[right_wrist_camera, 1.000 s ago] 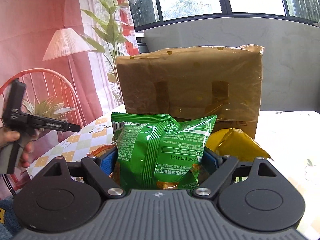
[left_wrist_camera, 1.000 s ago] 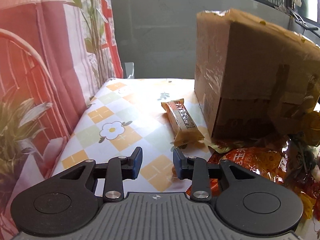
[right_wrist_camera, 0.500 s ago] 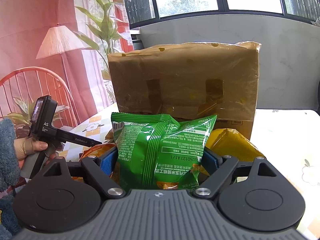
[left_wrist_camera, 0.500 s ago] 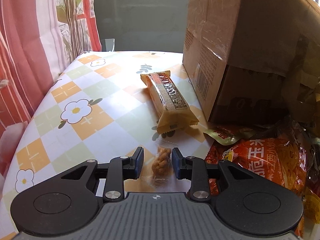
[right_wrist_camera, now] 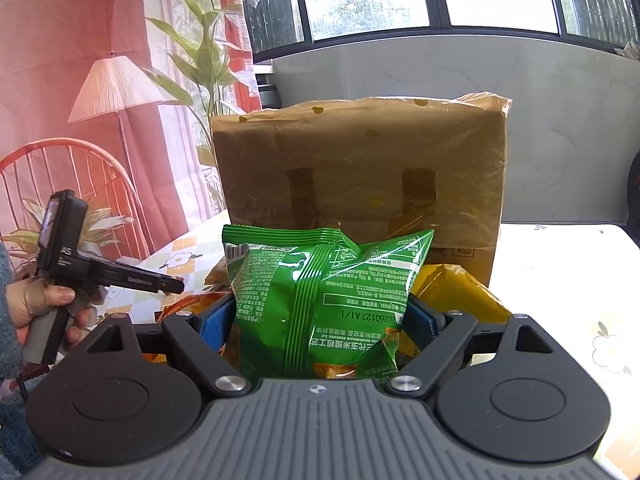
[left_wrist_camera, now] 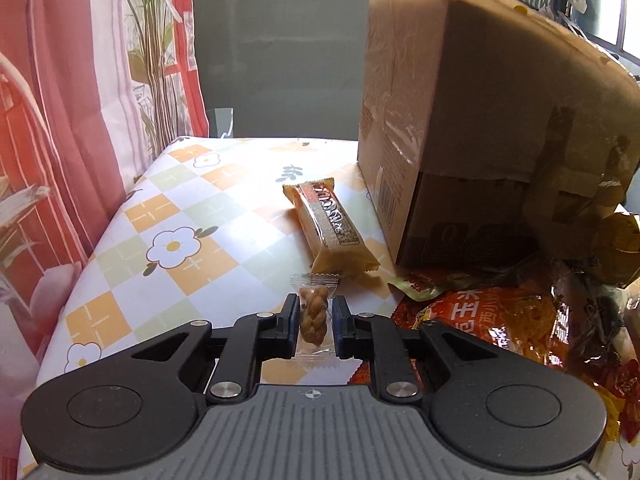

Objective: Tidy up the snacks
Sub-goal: 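Close the left tool on the small clear-wrapped snack beside the bar, then carry the wrapped snack with the left tool while the right tool carries the green bag over the box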

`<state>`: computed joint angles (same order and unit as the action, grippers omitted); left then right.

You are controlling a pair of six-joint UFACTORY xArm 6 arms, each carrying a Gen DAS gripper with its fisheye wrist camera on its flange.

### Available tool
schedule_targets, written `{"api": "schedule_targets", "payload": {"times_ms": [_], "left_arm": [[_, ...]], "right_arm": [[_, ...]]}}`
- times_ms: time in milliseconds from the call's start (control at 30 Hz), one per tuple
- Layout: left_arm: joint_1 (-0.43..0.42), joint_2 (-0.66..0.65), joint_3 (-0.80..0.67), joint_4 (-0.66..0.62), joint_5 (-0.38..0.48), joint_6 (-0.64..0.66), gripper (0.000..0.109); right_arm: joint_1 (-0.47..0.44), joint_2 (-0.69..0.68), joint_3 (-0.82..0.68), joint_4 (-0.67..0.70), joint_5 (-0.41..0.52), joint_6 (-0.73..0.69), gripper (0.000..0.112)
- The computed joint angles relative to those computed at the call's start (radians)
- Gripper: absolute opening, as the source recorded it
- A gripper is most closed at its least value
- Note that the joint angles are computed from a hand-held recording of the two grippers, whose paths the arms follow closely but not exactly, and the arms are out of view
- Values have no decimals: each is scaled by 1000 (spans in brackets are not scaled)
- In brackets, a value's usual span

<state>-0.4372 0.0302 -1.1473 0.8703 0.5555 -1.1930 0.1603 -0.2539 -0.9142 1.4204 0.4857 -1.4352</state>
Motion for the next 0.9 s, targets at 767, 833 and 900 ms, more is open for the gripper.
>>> {"api": "schedule_targets", "payload": {"times_ms": [767,833,900], "left_arm": [[-132,-90,-15,62,105,-80,18],[-135,-92,-13,61,108,-81,18],[-137,-93,-13,62,109,-83,18]], "right_arm": [[-26,-72,46,72,-15,-49,87],[-30,-74,47,70,-13,-43,87],[-30,-72,45,67,-13,-37,87]]}}
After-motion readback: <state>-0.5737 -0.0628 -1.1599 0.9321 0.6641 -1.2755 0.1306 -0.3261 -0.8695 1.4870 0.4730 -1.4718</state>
